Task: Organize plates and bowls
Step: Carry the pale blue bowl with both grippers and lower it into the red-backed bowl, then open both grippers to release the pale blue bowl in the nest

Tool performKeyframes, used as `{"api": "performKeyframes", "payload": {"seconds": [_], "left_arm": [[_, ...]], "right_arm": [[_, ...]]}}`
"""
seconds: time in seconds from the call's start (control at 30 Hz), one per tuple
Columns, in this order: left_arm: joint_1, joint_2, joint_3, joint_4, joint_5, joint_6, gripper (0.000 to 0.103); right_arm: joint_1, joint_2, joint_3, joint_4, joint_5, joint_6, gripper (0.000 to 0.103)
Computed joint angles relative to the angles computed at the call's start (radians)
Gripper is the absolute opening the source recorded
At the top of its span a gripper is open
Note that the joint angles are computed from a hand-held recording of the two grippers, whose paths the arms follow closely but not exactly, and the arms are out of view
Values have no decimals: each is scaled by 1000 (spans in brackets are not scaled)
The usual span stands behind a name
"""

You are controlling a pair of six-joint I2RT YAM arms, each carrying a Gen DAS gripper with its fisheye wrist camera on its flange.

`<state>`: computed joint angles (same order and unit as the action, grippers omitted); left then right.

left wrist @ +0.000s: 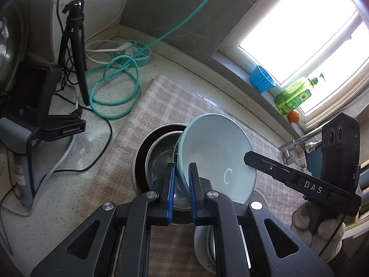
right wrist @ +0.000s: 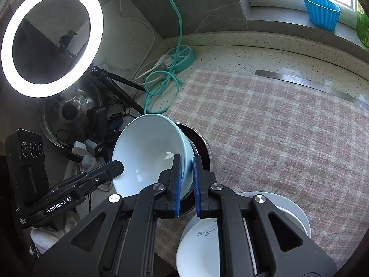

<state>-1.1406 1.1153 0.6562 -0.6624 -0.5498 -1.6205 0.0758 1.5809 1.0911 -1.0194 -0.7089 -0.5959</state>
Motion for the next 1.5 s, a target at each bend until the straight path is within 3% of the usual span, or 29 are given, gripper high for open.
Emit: {"api": "performKeyframes", "payload": {"seconds": [0.33, 0.97, 1.03, 1.17, 1.23, 1.37, 1.43, 1.5], "left_arm": [[39, -45, -70, 37, 60, 34, 10], [81, -45, -110, 88, 112, 55, 10], [78, -41, -108, 83, 108, 49, 11], [63, -47, -110, 73, 93, 34, 14], [55, -53, -108, 59, 86, 25, 17], [25, -64, -91, 7, 57, -10, 32], [15, -78, -92, -12, 46, -29, 33], [5, -98, -98, -33, 34, -52, 33]], "right_arm": [[80, 17, -53, 98, 54, 98, 9], [110, 55, -80, 151, 83, 140, 12], [104, 55, -82, 148, 76, 127, 29], [81, 32, -86, 127, 37, 81, 50], [73, -2, -97, 138, 32, 66, 68], [38, -19, -83, 112, -11, 34, 81], [22, -14, -72, 104, -19, 25, 88], [4, -1, -59, 97, -17, 12, 88]]}}
